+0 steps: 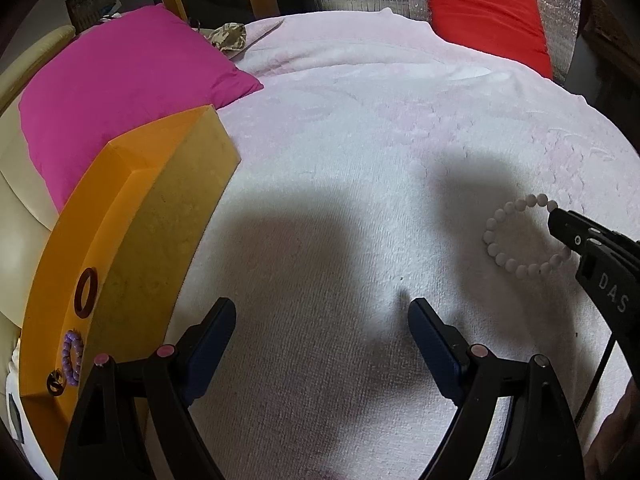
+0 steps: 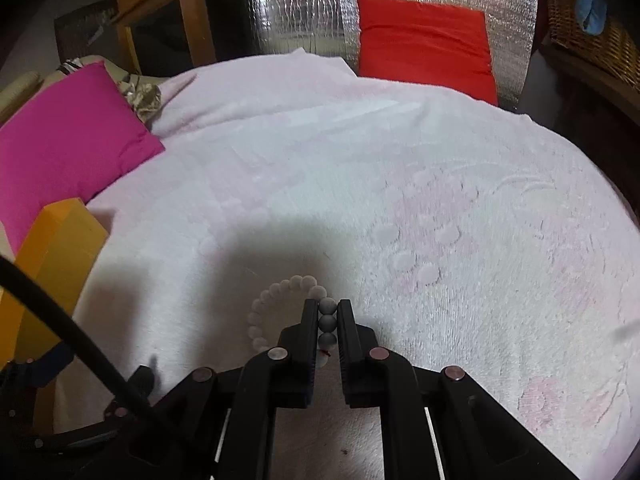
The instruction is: Organize jewelry
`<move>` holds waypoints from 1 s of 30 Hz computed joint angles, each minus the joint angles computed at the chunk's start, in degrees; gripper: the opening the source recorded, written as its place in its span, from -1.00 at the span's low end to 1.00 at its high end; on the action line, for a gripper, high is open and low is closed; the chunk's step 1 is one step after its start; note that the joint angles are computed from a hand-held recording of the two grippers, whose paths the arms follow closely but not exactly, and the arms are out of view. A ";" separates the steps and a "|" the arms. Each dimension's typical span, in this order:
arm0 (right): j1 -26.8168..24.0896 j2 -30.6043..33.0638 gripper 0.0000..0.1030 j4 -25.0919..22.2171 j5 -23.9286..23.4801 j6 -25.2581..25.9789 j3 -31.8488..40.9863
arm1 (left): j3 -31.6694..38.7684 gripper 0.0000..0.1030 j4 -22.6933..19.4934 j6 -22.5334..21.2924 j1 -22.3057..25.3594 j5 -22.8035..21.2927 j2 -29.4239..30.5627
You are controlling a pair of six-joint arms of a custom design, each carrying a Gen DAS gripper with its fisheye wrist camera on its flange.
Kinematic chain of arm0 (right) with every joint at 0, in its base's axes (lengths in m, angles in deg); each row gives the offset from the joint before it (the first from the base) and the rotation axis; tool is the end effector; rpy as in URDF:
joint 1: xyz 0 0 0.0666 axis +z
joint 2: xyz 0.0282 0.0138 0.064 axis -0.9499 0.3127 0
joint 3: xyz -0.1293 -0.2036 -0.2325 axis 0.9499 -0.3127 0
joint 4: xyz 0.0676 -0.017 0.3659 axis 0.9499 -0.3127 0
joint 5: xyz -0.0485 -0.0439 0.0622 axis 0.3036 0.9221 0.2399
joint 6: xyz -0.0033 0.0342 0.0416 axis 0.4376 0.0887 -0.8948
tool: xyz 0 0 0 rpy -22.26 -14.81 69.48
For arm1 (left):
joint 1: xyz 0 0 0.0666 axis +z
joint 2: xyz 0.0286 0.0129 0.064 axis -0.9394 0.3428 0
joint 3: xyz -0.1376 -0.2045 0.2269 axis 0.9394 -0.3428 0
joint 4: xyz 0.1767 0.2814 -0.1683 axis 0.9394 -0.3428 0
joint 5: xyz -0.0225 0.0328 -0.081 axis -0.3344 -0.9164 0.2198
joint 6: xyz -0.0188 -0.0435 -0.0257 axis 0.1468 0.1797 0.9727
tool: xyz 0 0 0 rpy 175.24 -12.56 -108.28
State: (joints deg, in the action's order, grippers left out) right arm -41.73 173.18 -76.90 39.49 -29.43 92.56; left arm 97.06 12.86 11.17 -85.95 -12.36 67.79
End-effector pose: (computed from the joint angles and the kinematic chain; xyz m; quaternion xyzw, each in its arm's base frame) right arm 0.5699 0.3173 0.3567 0.0203 0.9409 0.0265 0.3370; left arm 0.5412 -0.1449 0.3558 -0.0111 0.9576 0.0736 0.2785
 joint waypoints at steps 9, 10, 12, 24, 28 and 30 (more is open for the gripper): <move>-0.74 3.24 -0.78 -6.15 -3.19 -3.55 4.31 | 0.17 0.72 -0.94 0.35 0.09 0.73 0.32; -0.94 3.38 -0.78 -6.42 -3.69 -4.12 4.35 | 0.19 0.72 -0.98 0.37 0.05 0.78 0.33; -0.98 3.34 -0.78 -6.11 -3.66 -3.86 4.12 | 0.16 0.72 -0.88 0.15 0.00 0.76 0.31; 0.11 2.59 -0.79 -3.05 -0.26 -0.43 2.69 | -1.05 0.72 0.72 0.48 -0.27 -0.68 -1.06; 0.70 0.30 -0.79 0.16 0.43 0.41 0.39 | -1.80 0.72 2.51 0.15 -0.40 -1.73 -2.52; 1.19 -1.32 -0.79 3.00 0.48 1.48 -1.59 | -2.37 0.72 3.38 0.13 -0.41 -1.96 -3.33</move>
